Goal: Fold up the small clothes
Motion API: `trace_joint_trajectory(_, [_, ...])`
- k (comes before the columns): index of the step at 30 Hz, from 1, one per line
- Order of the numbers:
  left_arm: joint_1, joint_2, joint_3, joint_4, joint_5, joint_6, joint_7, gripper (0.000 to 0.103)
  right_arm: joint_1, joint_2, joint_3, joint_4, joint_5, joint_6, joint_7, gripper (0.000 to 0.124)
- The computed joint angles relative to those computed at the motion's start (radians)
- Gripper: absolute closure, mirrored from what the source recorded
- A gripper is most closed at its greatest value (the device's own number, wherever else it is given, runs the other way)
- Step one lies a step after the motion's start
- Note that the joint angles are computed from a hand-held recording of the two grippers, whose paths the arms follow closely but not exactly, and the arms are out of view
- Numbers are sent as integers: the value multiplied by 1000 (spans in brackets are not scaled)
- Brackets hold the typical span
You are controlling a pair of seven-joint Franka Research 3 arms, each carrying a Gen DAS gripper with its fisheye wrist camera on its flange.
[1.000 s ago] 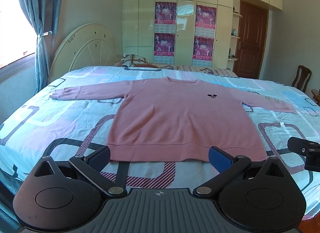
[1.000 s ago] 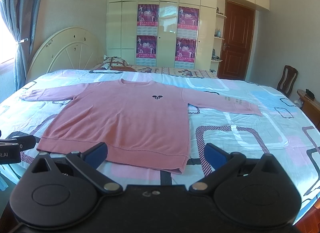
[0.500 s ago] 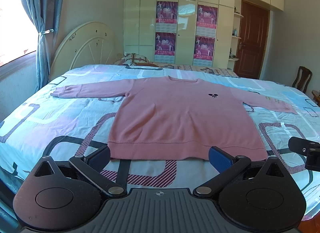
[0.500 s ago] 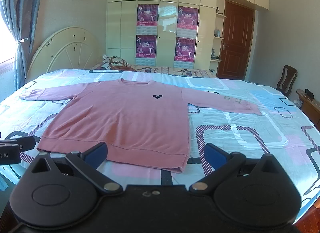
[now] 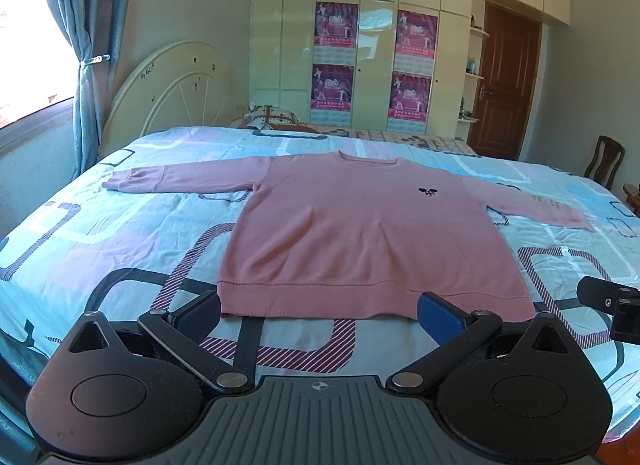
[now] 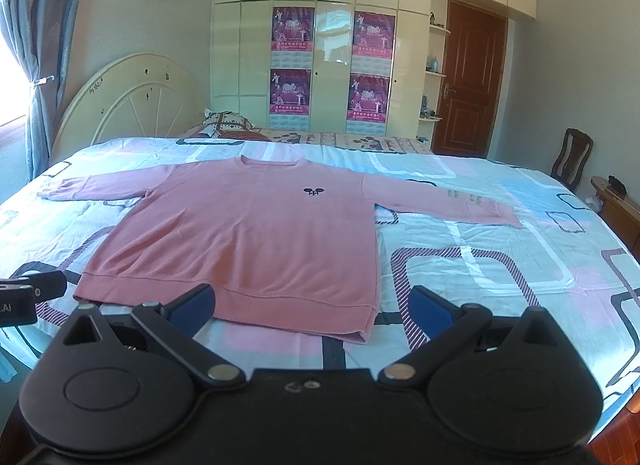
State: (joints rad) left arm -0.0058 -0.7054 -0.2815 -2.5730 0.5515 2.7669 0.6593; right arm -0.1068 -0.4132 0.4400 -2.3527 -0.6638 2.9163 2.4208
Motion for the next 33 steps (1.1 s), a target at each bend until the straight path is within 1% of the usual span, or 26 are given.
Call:
trace_joint_trajectory(2, [6,2,5,-1,11,21,7,0,-11,1,10,2,-10,-2,15,21])
trace_joint_trajectory(5, [40,16,-7,12,36,34,3,0,-16,19,14,18,-27,-14,26,21])
trace_joint_trajectory(10, [72,76,9,35,34,93,-24,0,-2,95,8,89,-101,-60,72,21])
trace_joint_trajectory(14, [102,163,27,77,31,171,-22,0,14,170,-9,161,-172,-92,121,21])
trace_joint_trajectory(17, [170,244,-8,139,72,205,-50,0,27,251,-20,242,-229,-131,162,21])
trace_joint_trajectory(18, [174,281,-3,167,77,210,-44,0,33,275,-26,267,-250,-144,176,21])
trace_joint_trajectory(20, [137,367,40,228,54,222,6,0,49,337,-37,335,-292,-181,207,21])
trace_joint_trajectory(21, [143,407,40,262,61,225,6,0,58,367,-45,368,-313,-195,220,21])
trace_joint_trajectory(23, [135,497,58,339,68,251,23,0,82,426,-65,438,-353,-228,246,21])
trace_joint_trajectory(25, [146,574,57,425,125,255,-9,0,109,487,-89,515,-387,-260,263,21])
trace_joint_trajectory(27, [138,647,75,511,175,275,-28,0,142,556,-116,606,-419,-298,281,21])
trace_joint_trajectory(28, [128,678,87,551,183,278,-25,0,157,584,-129,645,-421,-315,280,21])
trace_joint_trajectory(29, [115,709,100,587,162,284,7,0,170,608,-142,681,-418,-330,274,21])
trace_joint_trajectory(31, [91,770,123,660,147,281,38,0,199,648,-178,738,-451,-337,299,21])
trace_joint_trajectory(33, [60,824,148,732,155,251,45,0,225,688,-214,794,-469,-352,313,21])
